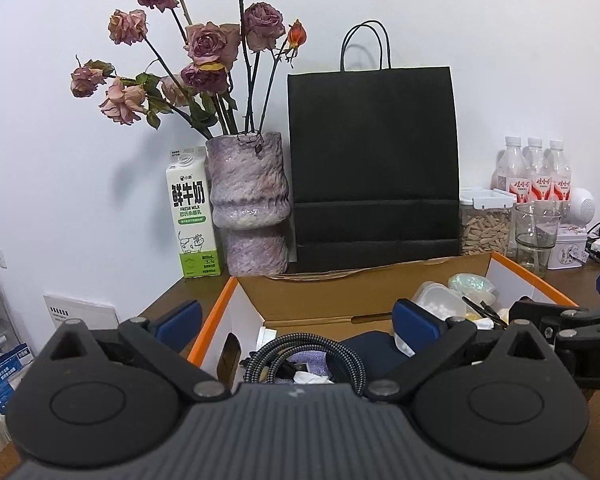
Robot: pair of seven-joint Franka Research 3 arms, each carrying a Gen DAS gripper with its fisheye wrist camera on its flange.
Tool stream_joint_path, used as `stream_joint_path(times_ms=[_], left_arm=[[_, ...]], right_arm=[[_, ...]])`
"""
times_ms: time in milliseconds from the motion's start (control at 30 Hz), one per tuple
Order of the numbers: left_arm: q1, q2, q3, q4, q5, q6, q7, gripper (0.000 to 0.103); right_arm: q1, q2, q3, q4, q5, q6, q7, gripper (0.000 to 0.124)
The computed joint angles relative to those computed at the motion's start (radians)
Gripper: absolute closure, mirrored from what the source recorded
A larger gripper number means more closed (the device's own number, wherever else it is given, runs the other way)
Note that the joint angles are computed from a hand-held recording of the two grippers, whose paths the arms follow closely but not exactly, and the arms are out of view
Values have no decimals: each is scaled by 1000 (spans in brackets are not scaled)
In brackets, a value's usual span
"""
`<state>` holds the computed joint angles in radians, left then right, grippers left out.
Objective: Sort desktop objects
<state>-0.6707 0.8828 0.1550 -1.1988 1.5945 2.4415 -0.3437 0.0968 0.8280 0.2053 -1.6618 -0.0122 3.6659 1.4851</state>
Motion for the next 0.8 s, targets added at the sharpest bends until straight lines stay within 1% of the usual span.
stream_joint_path(times_ms=[200, 500, 633, 800], left_arm=[[0, 1, 0, 0, -6, 2, 6, 0], [-2, -20, -4, -22, -3, 5, -3, 0], [-6, -63, -11, -76, 20, 2, -37, 0], [3, -147, -46, -187, 67, -4, -87, 0]], right_arm=[[-6, -5, 6, -8, -8, 4, 10, 21], [3, -29, -3, -34, -1, 5, 8, 21], [13, -67, -12, -75, 18, 11, 3, 21], [3, -133, -6, -158, 12, 29, 20, 21]])
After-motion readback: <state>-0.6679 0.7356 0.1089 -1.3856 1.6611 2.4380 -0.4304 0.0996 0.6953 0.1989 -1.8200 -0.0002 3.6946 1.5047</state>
